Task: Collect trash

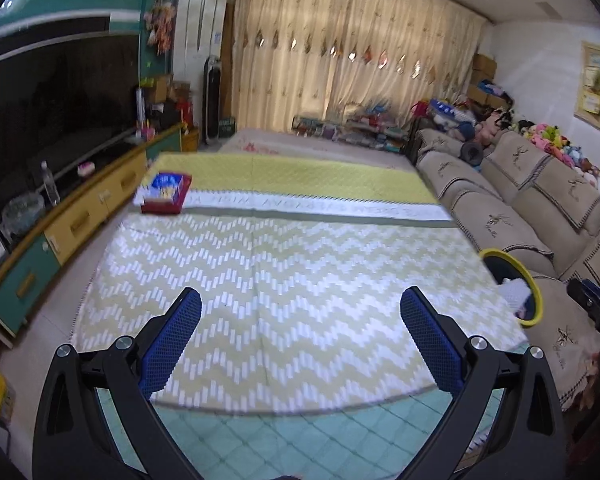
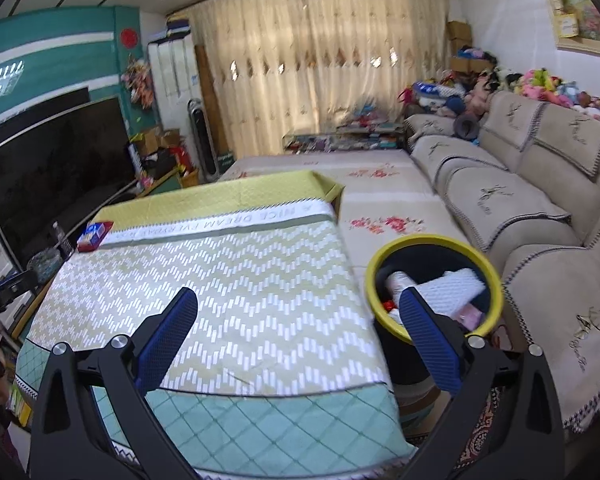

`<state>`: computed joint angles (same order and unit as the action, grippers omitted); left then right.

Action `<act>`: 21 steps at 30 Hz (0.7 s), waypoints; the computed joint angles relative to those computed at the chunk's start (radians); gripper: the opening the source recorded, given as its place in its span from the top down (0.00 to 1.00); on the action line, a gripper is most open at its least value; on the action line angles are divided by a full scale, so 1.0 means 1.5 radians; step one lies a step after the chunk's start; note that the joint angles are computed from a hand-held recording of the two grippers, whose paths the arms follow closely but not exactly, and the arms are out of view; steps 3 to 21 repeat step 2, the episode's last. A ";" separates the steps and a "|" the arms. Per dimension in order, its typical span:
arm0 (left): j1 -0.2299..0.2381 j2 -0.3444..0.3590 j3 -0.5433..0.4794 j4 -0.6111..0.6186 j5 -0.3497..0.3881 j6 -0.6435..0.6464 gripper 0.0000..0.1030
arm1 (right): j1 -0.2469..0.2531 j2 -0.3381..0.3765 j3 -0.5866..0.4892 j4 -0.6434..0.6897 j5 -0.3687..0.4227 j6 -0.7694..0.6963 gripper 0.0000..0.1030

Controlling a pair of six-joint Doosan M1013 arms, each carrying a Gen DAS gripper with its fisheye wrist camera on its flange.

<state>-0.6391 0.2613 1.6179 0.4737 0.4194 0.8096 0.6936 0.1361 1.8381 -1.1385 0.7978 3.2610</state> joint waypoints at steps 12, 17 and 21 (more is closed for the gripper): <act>0.015 0.037 -0.035 -0.022 0.031 0.036 0.05 | -0.021 0.022 -0.020 0.030 -0.027 -0.043 0.07; 0.015 0.037 -0.035 -0.022 0.031 0.036 0.05 | -0.021 0.022 -0.020 0.030 -0.027 -0.043 0.07; 0.015 0.037 -0.035 -0.022 0.031 0.036 0.05 | -0.021 0.022 -0.020 0.030 -0.027 -0.043 0.07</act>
